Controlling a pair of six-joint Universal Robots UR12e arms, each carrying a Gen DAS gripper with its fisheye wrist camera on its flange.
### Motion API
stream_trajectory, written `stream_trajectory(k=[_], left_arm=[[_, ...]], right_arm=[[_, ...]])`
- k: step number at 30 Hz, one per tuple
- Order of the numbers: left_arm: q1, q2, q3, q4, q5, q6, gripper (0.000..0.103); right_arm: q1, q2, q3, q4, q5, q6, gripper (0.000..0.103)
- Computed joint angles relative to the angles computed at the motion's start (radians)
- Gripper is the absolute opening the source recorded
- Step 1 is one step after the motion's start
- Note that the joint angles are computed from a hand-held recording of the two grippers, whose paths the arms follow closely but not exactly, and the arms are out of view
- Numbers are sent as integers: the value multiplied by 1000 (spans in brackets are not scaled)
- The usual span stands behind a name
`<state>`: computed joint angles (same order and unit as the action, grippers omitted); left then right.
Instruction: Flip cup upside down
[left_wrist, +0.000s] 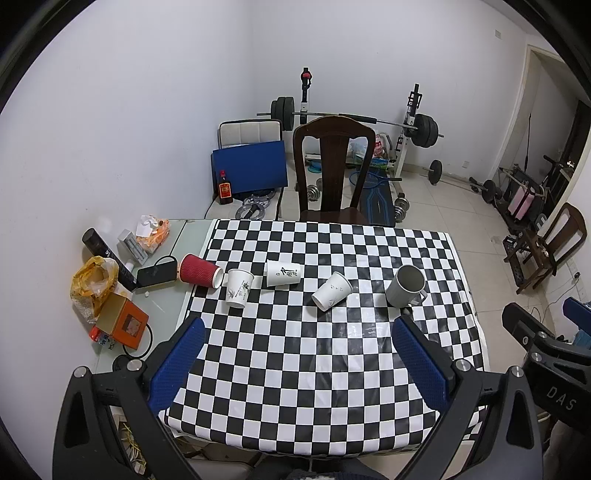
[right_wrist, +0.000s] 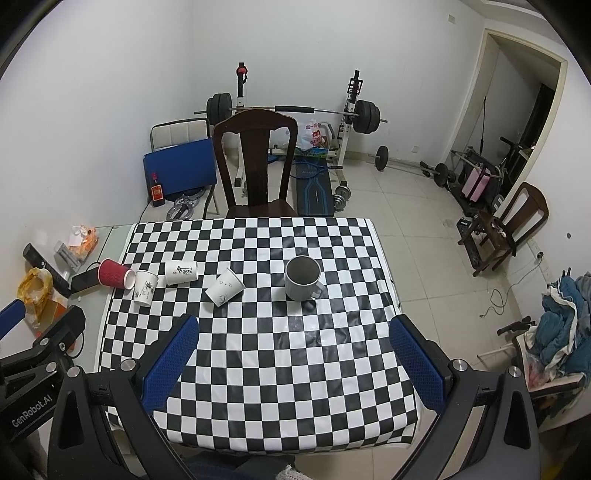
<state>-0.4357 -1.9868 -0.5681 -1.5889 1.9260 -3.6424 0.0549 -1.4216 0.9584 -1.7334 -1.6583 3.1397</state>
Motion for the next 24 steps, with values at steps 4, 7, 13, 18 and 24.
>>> stream_trajectory(k=[4,7,13,18,24], left_arm=[[0,-3,6,-4,-1,-4,103],[0,-1,3,-9,5,-6,103],[8,-63,73,-73,36,-16,103],[33,-117,76,-104,35,47,103],[63,-209,101,-137,11,192,103]], right_arm=[[-1,-2,9,-5,3,2,103],[-1,13,-17,16,3,7,103],[15,83,-99,104,-30,37,103],[6,135,-71,153,-69,32,103],[-2,216,-27,214,-95,41,103]])
